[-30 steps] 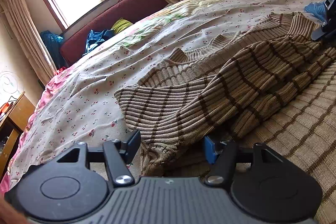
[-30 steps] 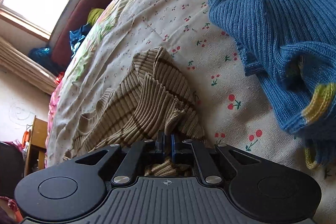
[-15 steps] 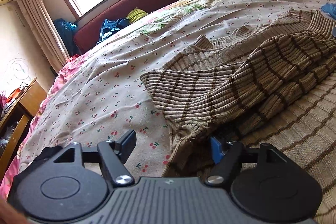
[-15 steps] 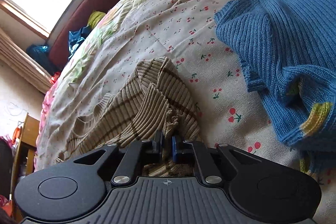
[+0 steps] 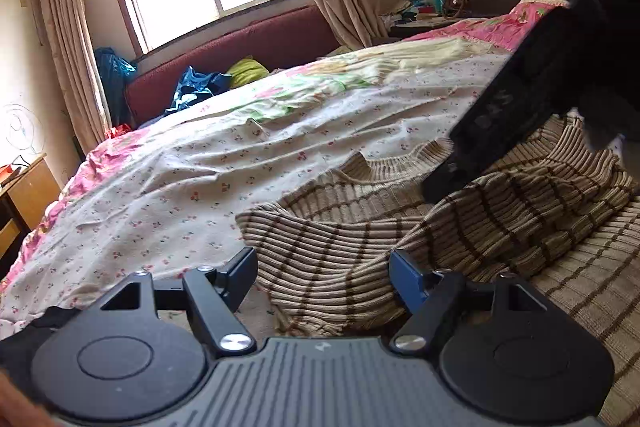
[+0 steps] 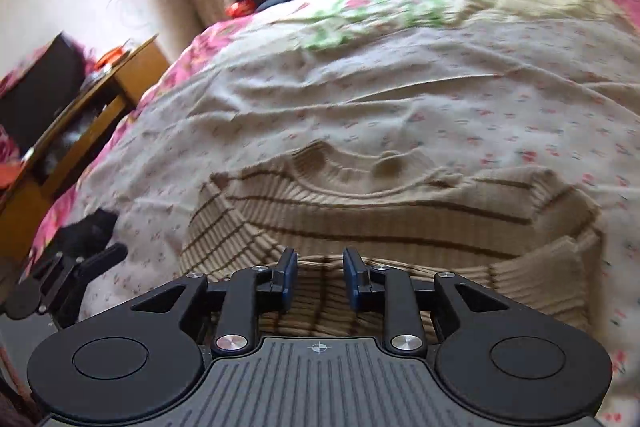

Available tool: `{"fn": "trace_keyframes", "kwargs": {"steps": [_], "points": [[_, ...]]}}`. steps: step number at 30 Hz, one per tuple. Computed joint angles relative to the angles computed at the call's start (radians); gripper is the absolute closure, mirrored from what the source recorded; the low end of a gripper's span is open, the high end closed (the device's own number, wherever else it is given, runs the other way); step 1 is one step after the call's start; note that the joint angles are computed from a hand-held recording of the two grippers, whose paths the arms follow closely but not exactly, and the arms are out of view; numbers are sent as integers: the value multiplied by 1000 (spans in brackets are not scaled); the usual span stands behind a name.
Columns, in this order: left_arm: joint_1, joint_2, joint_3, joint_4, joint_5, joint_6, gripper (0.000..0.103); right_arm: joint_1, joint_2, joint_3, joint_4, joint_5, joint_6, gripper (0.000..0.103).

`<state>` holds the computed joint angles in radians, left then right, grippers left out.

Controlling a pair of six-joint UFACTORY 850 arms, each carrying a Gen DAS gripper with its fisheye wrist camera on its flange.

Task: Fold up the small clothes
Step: 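Move the right gripper to the sweater's side edge near the collar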

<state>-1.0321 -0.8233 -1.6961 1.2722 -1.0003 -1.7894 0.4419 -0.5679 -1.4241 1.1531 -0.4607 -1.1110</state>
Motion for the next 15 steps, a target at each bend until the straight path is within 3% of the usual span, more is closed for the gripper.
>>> {"fn": "trace_keyframes", "kwargs": {"steps": [3, 6, 9, 11, 13, 15], "points": [[16, -5, 15, -39, 81, -16, 18, 43, -105, -142, -233, -46, 143, 74], [17, -9, 30, -30, 99, -17, 17, 57, -169, -224, -335, -109, 210, 71], [20, -4, 43, -19, 109, -42, 14, 75, -183, -243, -417, -98, 236, 71], [18, -9, 39, -34, 77, -34, 13, 82, -184, -249, -434, -82, 242, 89], [14, -17, 26, -61, 7, -27, 13, 84, -187, -258, -410, -63, 246, 98], [19, -9, 30, -97, -31, -44, 13, 88, -197, -275, -372, -35, 246, 99]]}}
